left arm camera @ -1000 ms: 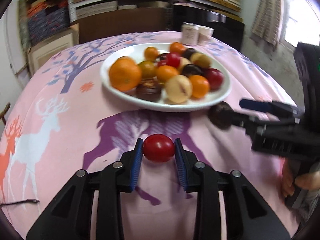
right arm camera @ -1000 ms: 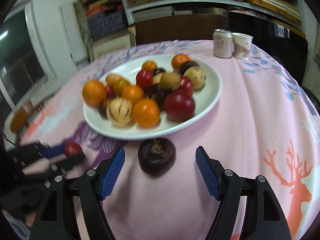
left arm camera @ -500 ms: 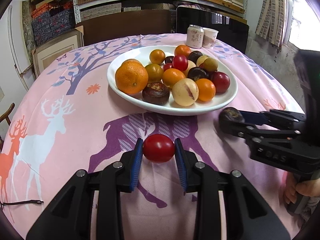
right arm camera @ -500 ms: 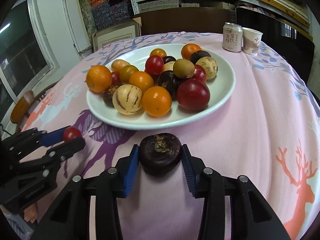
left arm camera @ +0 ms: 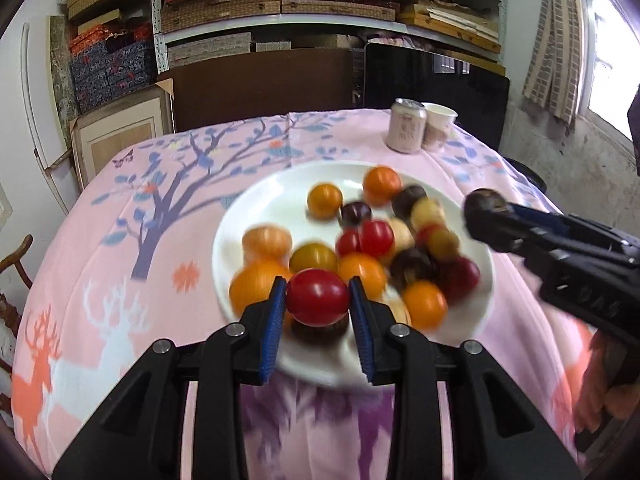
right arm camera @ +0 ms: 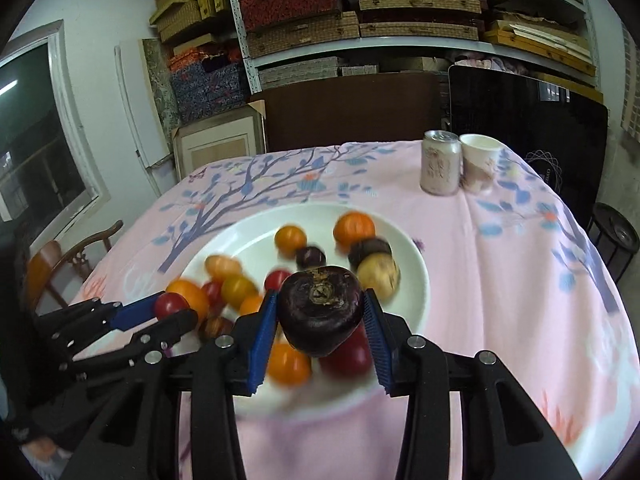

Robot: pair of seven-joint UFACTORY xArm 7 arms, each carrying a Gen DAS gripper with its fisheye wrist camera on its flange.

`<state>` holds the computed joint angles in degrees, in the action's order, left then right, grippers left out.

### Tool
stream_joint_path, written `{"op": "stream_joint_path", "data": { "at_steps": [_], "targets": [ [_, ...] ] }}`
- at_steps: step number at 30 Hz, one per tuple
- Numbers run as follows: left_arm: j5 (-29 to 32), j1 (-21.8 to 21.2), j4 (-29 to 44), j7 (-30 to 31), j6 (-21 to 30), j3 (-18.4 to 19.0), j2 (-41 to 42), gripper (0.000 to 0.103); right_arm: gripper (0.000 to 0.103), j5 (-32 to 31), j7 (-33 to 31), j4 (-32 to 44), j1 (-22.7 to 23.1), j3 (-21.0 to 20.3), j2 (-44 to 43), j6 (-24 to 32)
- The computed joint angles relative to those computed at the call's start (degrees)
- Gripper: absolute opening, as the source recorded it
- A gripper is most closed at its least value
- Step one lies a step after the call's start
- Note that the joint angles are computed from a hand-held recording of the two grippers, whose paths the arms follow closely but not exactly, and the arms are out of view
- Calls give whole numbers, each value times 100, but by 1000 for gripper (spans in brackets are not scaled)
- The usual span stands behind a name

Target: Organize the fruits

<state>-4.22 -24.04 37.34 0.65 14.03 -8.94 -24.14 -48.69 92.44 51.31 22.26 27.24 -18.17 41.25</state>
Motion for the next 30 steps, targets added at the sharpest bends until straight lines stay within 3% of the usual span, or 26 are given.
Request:
{"op": "stream_joint_path", "data": {
  "at_steps": [1,3,5,8,10,11,12,14,15,18,21,25,30],
  "targets": [
    [90,123,178,-109,-30,-100,212,31,45,-24,-77,86,-45,-43,152,-40],
    [200,228,377,-247,-99,-190,465,38,66,-56,-164,248,-47,-98,407,28],
    [395,383,416,-455,-202,-319,556,42,70,-340,162,239,11,-18,403,311],
    [333,198,333,-325,-313,-164,529,47,79,-310,246,91,183,-90,301,394],
    [304,89,221,-221,-288,-115,371,50,80,-289,375,-22,259,-75,186,420],
    [244,-20,142,-127,-250,-44,254,54,80,-269,497,-105,295,-30,88,462],
    [229,-20,51,-136,-229,-59,127,66,80,-236,605,-195,334,27,-29,517],
    [408,308,-248,-545,-273,-339,-243,87,84,-180,824,-335,381,174,-236,655],
    [298,157,-427,-529,-307,-198,-438,92,87,-136,937,-395,407,271,-352,755],
    [82,-147,-719,-436,-99,67,-899,92,92,-34,1165,-417,460,614,-534,1173],
    [222,50,-1089,-637,14,-183,-1512,92,94,28,1307,-271,563,1004,-456,1735],
    [381,34,-1569,-782,443,-332,-2453,94,97,139,1343,-97,855,1147,-268,2082],
    [309,-176,-1993,-922,1241,-211,-3660,99,100,249,1716,158,1232,1361,-195,2649]
  ]
}}
